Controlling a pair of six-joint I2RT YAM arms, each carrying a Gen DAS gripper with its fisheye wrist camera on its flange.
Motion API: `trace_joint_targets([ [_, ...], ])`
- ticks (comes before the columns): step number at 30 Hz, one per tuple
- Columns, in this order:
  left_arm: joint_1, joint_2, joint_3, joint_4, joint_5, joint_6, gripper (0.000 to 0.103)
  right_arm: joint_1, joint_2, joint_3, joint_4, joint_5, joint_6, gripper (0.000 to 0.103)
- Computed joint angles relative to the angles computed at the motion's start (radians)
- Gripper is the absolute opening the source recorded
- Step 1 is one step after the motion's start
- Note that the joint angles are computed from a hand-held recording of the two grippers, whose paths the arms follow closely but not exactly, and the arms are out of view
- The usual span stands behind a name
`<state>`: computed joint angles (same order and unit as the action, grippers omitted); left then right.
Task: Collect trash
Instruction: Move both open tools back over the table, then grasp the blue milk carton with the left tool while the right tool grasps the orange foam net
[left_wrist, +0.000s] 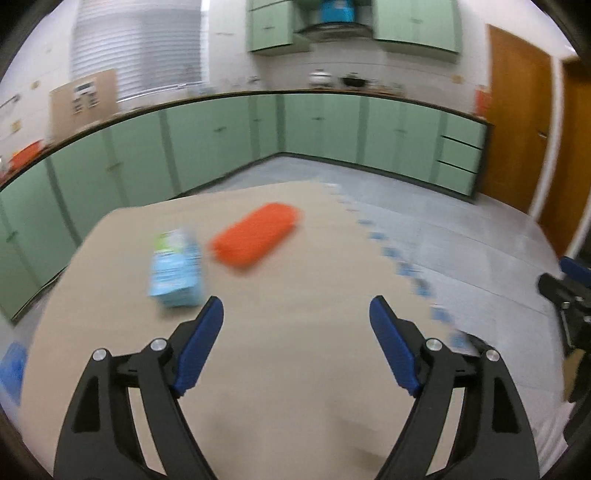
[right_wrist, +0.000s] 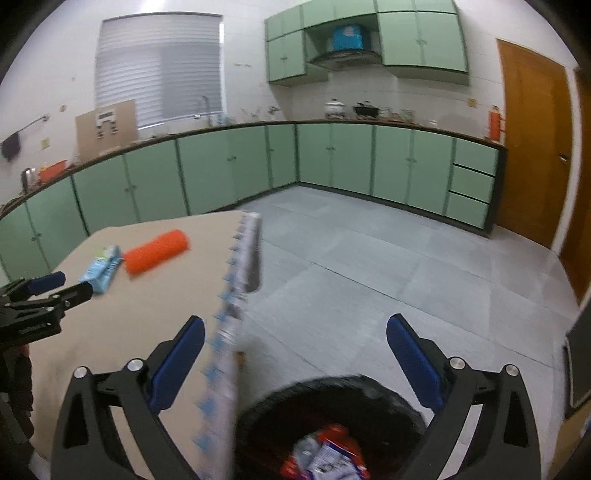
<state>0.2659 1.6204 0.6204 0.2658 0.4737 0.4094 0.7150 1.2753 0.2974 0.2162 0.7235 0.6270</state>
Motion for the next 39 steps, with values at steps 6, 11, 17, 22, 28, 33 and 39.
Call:
trace_joint_targets([
  [6, 0.1, 0.163, 0.177, -0.002, -0.034, -0.001, 0.079, 0.017, 0.304, 0.232, 0.133, -0.033, -0.068, 0.097],
  [11, 0.117, 0.302, 0.313, -0.025, -0.051, -0.013, 0.079, 0.002, 0.469, 0.401, 0.182, -0.056, -0.124, 0.097],
  [17, 0.096, 0.443, 0.479, -0.102, -0.062, -0.03, 0.079, -0.041, 0.597, 0.561, 0.17, -0.083, -0.169, 0.097],
  [22, 0.074, 0.527, 0.6, -0.18, -0.085, -0.052, 0.079, -0.075, 0.679, 0.673, 0.139, -0.101, -0.191, 0.097],
  [28, 0.068, 0.605, 0.731, -0.278, -0.099, -0.079, 0.067, -0.101, 0.764, 0.785, 0.095, -0.14, -0.197, 0.097],
  [33, 0.07, 0.648, 0.798, -0.337, -0.074, -0.089, 0.047, -0.107, 0.823, 0.868, 0.05, -0.167, -0.192, 0.097],
  [39, 0.093, 0.633, 0.783, -0.288, -0.072, -0.093, 0.044, -0.1, 0.903, 0.993, -0.026, -0.199, -0.198, 0.097],
])
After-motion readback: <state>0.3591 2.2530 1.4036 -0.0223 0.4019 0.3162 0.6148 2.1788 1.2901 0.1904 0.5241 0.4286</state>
